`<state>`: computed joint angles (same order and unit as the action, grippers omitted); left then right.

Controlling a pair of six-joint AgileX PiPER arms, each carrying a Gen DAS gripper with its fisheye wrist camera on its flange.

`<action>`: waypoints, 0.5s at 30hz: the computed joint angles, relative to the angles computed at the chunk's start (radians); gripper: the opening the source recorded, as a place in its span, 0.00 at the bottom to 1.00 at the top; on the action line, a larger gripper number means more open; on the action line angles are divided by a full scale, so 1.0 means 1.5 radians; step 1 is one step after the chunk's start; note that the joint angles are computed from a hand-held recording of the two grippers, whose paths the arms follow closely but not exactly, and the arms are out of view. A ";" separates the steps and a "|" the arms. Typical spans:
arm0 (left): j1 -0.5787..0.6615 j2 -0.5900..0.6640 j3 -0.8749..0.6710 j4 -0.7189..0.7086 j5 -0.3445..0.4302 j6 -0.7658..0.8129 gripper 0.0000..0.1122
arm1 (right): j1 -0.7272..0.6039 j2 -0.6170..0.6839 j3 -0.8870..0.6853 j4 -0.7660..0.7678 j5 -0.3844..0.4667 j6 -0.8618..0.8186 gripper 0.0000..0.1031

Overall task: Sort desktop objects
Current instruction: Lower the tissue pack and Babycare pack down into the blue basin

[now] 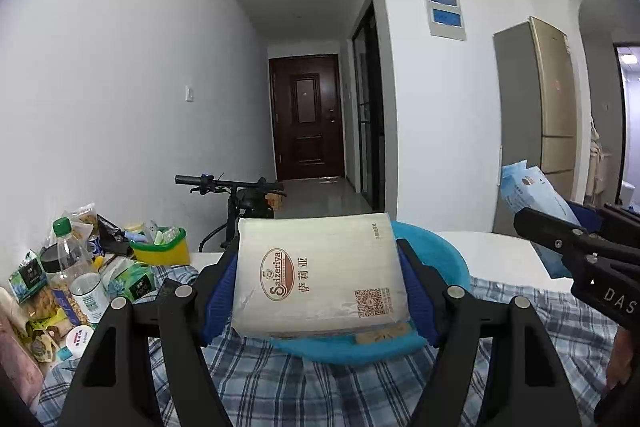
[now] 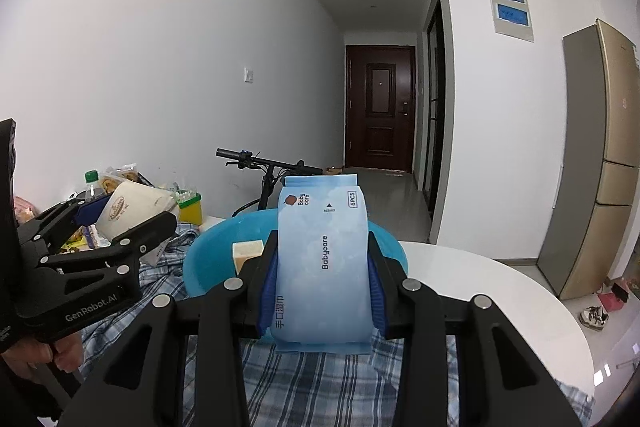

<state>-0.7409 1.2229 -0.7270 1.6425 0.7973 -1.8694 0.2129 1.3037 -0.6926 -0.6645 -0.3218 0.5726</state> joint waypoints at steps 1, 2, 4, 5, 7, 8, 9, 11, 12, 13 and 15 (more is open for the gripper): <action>0.021 0.010 -0.010 0.011 -0.016 -0.005 0.67 | -0.002 0.013 -0.014 -0.009 -0.001 0.009 0.35; 0.033 0.018 -0.020 0.015 -0.024 0.000 0.67 | -0.002 0.026 -0.027 -0.006 0.000 0.004 0.35; 0.062 0.037 -0.040 0.030 -0.043 0.001 0.67 | 0.000 0.044 -0.045 0.019 -0.004 -0.022 0.35; 0.080 0.048 -0.055 0.027 -0.060 0.012 0.67 | 0.002 0.053 -0.054 0.031 -0.005 -0.038 0.35; 0.113 0.069 -0.083 0.006 -0.087 0.030 0.67 | 0.004 0.070 -0.073 0.037 -0.003 -0.052 0.35; 0.129 0.077 -0.090 0.012 -0.103 0.020 0.67 | 0.005 0.078 -0.082 0.033 0.000 -0.051 0.35; 0.143 0.083 -0.097 0.017 -0.118 0.017 0.67 | 0.004 0.088 -0.093 0.023 0.002 -0.042 0.35; 0.170 0.107 -0.121 0.022 -0.148 0.024 0.67 | 0.002 0.110 -0.118 0.000 0.009 -0.022 0.35; 0.179 0.117 -0.130 0.029 -0.157 0.022 0.67 | 0.001 0.120 -0.131 -0.008 0.012 -0.015 0.35; 0.187 0.129 -0.143 0.035 -0.165 0.023 0.67 | -0.001 0.131 -0.144 -0.011 0.015 -0.012 0.35; 0.205 0.154 -0.170 0.048 -0.189 0.027 0.67 | -0.003 0.154 -0.171 -0.014 0.021 -0.003 0.35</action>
<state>-0.4328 1.4539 -0.9816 1.7143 0.5143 -1.8296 0.2083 1.5341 -0.9496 -0.6858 -0.2907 0.5687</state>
